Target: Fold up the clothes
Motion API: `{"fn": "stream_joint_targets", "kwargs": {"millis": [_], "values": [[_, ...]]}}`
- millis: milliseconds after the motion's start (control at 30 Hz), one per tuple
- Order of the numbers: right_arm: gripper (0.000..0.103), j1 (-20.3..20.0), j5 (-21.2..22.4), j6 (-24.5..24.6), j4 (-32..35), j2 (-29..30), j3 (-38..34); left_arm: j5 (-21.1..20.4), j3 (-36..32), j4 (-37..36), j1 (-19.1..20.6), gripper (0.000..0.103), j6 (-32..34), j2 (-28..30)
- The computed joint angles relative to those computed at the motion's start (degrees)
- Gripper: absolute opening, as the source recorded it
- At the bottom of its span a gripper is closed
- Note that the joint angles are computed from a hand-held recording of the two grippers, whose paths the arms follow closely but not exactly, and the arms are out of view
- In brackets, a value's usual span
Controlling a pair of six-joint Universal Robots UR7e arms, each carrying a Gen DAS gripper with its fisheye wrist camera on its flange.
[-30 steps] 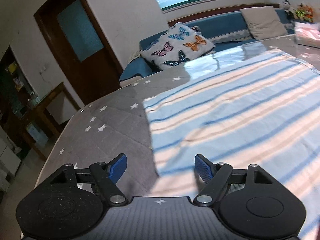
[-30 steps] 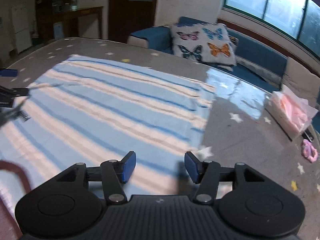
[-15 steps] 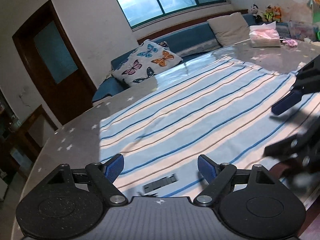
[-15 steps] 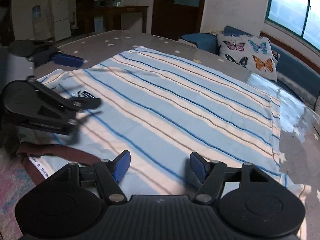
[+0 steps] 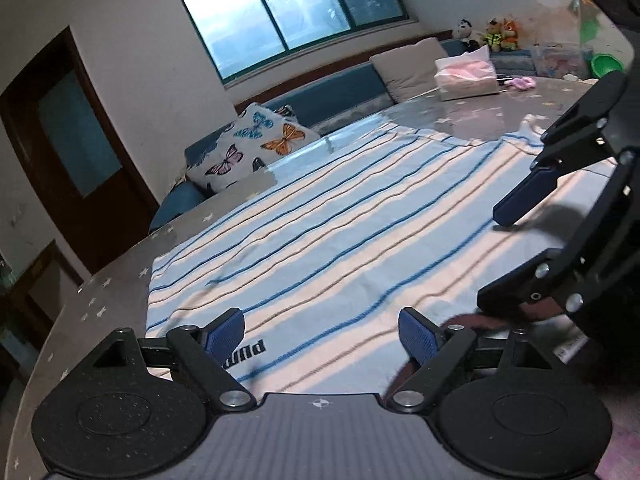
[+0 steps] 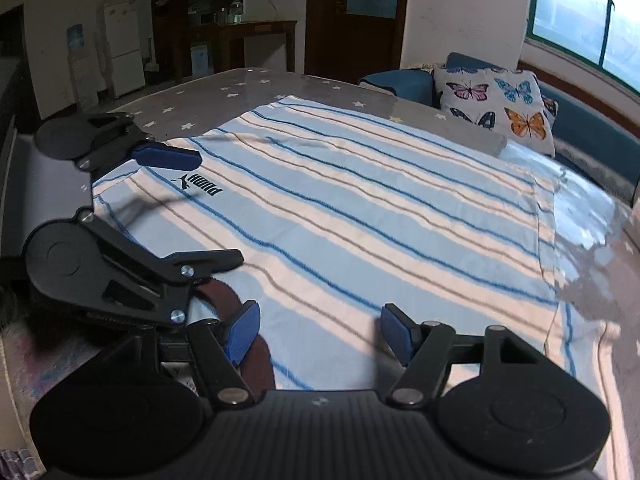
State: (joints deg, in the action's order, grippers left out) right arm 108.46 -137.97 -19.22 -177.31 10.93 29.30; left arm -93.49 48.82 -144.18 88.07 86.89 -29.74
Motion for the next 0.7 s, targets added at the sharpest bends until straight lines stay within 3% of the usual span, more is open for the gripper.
{"fn": "stream_joint_targets", "kwargs": {"millis": [400,700], "values": [[0.074,1.1,-0.8,3.3,-6.4,-3.3,10.0,-3.0,5.1,-1.8,1.1,0.087,1.8,-3.1],[0.074,0.2,0.1,13.1,-16.1,-11.7,26.0,-2.2,5.5,-1.9,0.9,0.088,1.1,-3.3]]}}
